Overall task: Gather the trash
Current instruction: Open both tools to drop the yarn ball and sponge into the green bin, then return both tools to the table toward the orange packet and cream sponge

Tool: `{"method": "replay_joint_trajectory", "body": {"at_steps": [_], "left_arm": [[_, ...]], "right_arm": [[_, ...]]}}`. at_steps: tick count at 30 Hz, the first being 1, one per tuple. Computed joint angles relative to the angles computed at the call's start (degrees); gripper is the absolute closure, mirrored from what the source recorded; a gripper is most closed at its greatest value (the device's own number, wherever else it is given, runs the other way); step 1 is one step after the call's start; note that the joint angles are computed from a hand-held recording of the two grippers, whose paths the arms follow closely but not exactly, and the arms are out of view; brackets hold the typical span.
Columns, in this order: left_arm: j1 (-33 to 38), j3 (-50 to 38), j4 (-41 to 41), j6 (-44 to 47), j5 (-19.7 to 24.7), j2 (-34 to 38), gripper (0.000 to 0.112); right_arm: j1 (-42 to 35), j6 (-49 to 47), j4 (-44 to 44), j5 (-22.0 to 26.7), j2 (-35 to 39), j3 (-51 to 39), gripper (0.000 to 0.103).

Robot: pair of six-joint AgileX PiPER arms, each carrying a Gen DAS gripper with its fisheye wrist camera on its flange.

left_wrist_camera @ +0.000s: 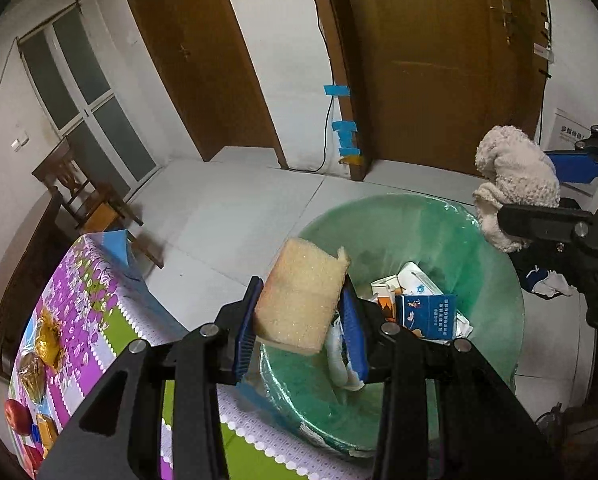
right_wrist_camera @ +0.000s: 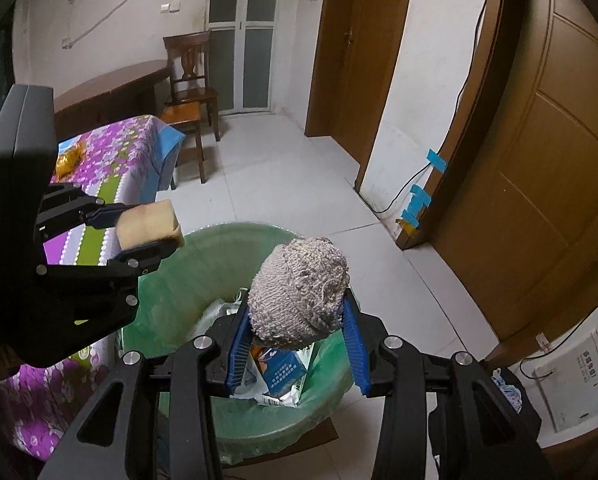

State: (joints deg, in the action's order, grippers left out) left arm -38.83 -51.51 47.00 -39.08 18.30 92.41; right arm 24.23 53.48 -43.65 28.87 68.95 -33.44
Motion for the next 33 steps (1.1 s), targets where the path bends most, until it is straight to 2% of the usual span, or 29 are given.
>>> {"method": "replay_joint_trajectory", "body": {"at_steps": [9,13,15,16,17,18,24,33], "left_arm": [[0.11,-0.89,-3.30,3.46,-0.20,0.68,0.076],[1.23,-1.92,-10.00,10.16,-0.88,1.37,0.074],[1.63,-1.99,-10.24,10.68,-0.84,1.68,0.071],[1.85,-1.75,-10.29,10.98,-0.84,1.65,0.063],[2.06,-1.59,-10.76,11.53,-1.00,1.64,0.058],[2.44,-1.19,-10.84,11.66,-1.56,1.48,0.054],[2.68,0.11,-10.02,10.61,-2.22,0.83,0.054],[1.44,1.68,-2.89,3.25,-1.92,-0.74,0.054]], "right_arm": [[-1.16,-1.44,1.09,-1.22,2.67,-0.96,0.060],[-1.15,-0.76,0.01,-2.32,5.11,-1.74,0.059],[-0.55,0.31,-1.65,-2.34,6.20,-1.77,0.043],[0.59,3.75,-4.98,-1.49,6.63,-1.53,0.032],[1.31,6.51,-7.64,-1.14,6.83,-1.07,0.031],[1.68,7.20,-8.54,-1.06,7.11,-0.95,0.031],[0.61,7.71,-8.46,-1.68,6.79,-0.58,0.031],[1.58,10.82,-10.14,-0.30,6.15,0.14,0.031]]}}
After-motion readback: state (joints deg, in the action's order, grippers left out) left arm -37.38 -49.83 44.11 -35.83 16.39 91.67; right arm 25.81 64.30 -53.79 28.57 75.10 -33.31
